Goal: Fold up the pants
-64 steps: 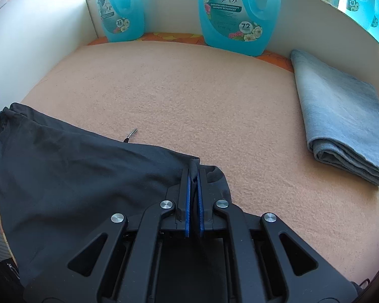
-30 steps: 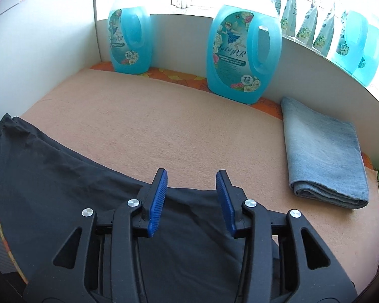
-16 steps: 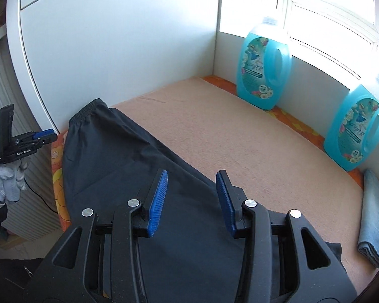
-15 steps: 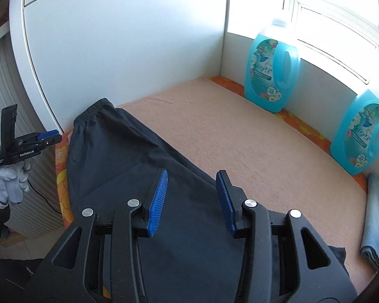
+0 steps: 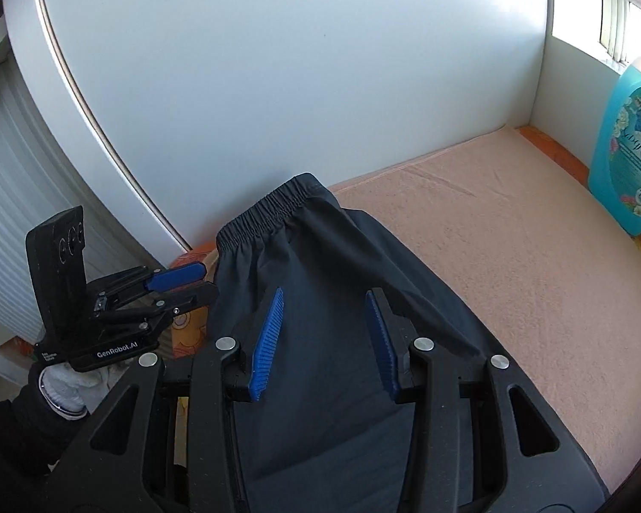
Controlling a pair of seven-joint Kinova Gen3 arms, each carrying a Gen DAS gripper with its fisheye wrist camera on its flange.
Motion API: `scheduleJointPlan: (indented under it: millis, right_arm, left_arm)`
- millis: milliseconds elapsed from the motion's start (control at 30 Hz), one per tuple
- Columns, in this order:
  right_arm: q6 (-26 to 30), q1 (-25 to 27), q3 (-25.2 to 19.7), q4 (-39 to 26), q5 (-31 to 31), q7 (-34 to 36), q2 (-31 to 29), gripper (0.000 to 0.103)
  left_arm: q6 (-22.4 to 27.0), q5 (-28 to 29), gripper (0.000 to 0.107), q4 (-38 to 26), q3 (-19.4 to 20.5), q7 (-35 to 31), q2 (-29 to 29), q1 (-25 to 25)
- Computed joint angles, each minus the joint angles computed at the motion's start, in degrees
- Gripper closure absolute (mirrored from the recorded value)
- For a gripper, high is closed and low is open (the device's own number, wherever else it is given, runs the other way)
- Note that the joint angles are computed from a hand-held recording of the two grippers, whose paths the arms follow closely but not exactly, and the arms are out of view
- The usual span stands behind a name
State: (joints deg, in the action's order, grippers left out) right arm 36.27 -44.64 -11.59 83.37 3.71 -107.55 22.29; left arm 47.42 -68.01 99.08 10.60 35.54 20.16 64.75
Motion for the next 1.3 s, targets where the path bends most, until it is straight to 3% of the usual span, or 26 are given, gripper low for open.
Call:
scheduleJointPlan:
  millis: [133,333,433,667,867,1000,1100,1233,1300]
  right_arm:
    - [1.06,3.78,-2.48,-5.58,-5.87,3.25,6.18,0.062]
    - [2.51,1.82,1.28,-10.02,-5.71,1.78,11.46,0.062]
    - [1.61,3.29,0.36,-9.49,-6.84,2.19,12.48,0.062]
    - [-2.89,5.77,-1.89,-5.59,-9.51,5.52,11.87,0.062]
    - [-4.63,7.68,-3.25,-3.33,-11.87,8.22,10.99,0.062]
    - [-3.82,7.59,-3.0,-3.39,-12.61,8.41,10.71,0.061]
    - [-1.72,9.76,-4.06,-5.1,-14.83,9.24,10.71,0.059]
    - [-1.6,15.31,-9.37,-5.58,-22.3,14.43,10.06,0.043]
    - [0.18,15.41,-9.71,-7.78,-24.43,15.49,10.5,0.035]
  left_arm:
    - [-1.02,1.77,0.068,-1.21,-0.16,-1.24,0.71,-1.17]
    - [-0.8,6.7,0.068,-4.41,-1.43,-6.38,2.35,-1.84]
    - [-0.36,7.89,0.061,-5.52,-2.6,-7.58,2.96,-1.5]
    - [1.17,10.44,0.059,-9.26,-4.56,-10.7,4.9,-1.32]
    - [1.99,9.35,0.06,-9.48,-6.74,-6.37,5.8,0.13]
    - [4.2,6.75,0.081,-10.18,-7.41,-4.26,6.78,1.73]
    - [4.55,4.12,0.085,-9.82,-7.28,-3.35,6.79,2.51]
    - [6.96,3.53,0.087,-11.87,-6.2,-6.43,7.94,2.77]
    - [6.88,3.0,0.088,-11.96,-6.25,-6.42,8.18,3.09]
